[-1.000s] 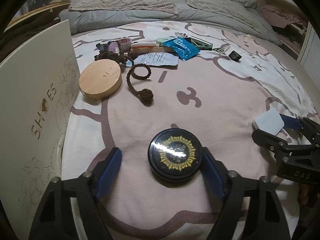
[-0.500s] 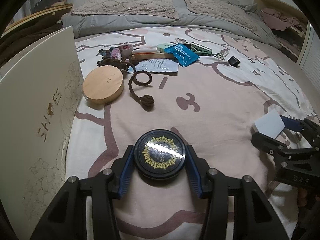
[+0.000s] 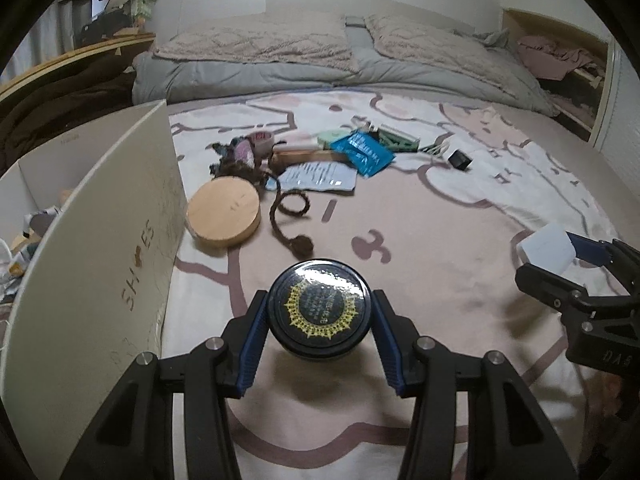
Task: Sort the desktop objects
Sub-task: 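Lift the black tin with the left tool while the right tool lifts the remote toward the box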
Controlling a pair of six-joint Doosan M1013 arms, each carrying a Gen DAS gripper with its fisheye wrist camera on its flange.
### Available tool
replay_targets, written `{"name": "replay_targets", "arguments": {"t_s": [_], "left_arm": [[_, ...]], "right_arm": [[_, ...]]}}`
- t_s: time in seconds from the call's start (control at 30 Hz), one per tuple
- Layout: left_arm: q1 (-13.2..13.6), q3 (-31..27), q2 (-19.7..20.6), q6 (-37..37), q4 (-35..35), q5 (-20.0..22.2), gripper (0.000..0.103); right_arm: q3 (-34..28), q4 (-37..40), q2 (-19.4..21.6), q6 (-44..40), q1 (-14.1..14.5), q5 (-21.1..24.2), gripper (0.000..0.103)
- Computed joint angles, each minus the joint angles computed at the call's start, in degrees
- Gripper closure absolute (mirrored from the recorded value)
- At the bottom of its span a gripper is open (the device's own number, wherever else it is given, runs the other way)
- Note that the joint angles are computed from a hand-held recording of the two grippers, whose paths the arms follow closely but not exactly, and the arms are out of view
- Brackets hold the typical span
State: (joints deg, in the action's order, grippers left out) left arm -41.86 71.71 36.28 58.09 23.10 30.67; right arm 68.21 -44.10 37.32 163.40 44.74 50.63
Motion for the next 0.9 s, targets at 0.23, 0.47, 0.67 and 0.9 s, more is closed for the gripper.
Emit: {"name": "replay_targets", "arguments": {"t_s": [0.23,0.47,0.67,0.9], "left_arm": [[-0.45,1.40,-2.04,-3.72,3.78,-4.28,0.053],[-0.24,3.42,-4.75,-6.35,5.62,-8.31,0.053],[0.78,6.36,-7.35,-13.78,11.99,-10.51,0.053],[1.99,9.06,-9.51,-25.09,22.67,-8.91,0.053]], "right_arm": [[-0.51,-3.29,-0.54,1.20,0.90,-0.64,0.017],[-1.76,-4.53,-0.58,0.93,1.66,-1.02,0.017],[-3.30,-6.34,-0.53,0.76,2.53,-1.61,0.017],[-6.32,-5.25,0.11,-1.98,3.08,-4.77,0.017]]}}
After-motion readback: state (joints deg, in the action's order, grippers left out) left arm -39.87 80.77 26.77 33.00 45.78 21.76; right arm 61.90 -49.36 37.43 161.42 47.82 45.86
